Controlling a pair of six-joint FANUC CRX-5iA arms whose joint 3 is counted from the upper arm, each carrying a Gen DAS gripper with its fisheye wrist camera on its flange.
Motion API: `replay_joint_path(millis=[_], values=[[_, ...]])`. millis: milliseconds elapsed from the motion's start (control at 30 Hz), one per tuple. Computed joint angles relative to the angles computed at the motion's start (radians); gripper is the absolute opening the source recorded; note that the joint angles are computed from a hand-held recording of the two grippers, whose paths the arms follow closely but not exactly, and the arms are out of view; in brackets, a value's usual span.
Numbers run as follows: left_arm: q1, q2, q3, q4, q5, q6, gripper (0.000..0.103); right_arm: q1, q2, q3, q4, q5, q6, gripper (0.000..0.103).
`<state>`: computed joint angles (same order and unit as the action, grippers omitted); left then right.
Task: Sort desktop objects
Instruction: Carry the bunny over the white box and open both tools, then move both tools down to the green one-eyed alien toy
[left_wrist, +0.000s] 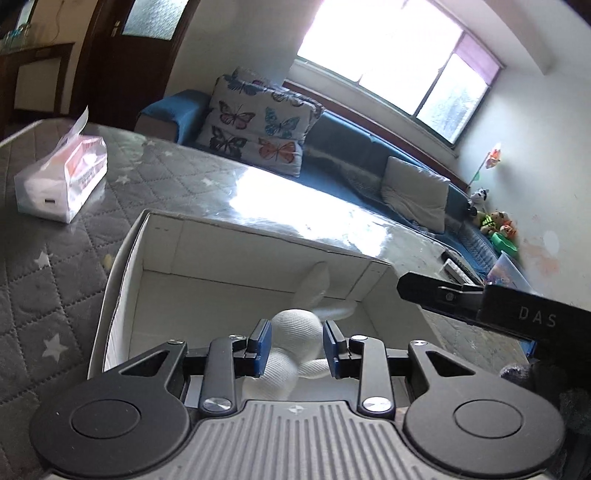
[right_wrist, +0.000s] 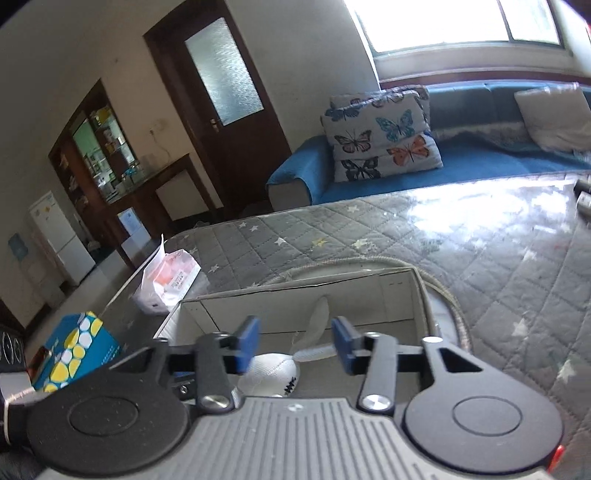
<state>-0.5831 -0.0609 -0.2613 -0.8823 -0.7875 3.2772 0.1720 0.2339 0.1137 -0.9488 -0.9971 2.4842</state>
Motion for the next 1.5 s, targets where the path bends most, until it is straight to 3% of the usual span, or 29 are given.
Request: replay_joint_path(millis=[333, 433, 500, 567, 667, 867, 1200, 1500], values=[[-0.137, 0.036, 0.069, -0.074, -0.073, 0.008, 0.034, -0.140, -0.099, -0.072, -0.049, -0.077, 0.196, 0.067], [-0.160, 0.051, 0.085, -0.072, -0.063, 0.002, 0.034, -0.201, -0.130, -0.101, -0.068, -0.108, 0.266, 0.071], [-0.174, 0.068, 0.101, -0.066, -0.055, -0.013, 0.034, -0.240, -0.150, -0.121, -0.078, -0.122, 0.310, 0.081], [-0.182, 0.081, 0.110, -0.060, -0.037, -0.022, 0.034, -0.275, -0.169, -0.145, -0.084, -0.133, 0.354, 0.081], [-0.186, 0.096, 0.114, -0.042, 0.000, -0.028, 0.034, -0.326, -0.194, -0.178, -0.093, -0.150, 0.410, 0.089], [-0.184, 0.122, 0.104, 0.011, 0.112, -0.075, 0.034, -0.394, -0.208, -0.225, -0.071, -0.169, 0.476, 0.091], [-0.147, 0.173, 0.081, 0.186, 0.346, -0.294, 0.034, -0.434, -0.213, -0.296, 0.003, -0.160, 0.541, 0.091], [-0.113, 0.219, 0.073, 0.370, 0.417, -0.501, 0.035, -0.430, -0.178, -0.303, 0.043, -0.145, 0.524, 0.091]])
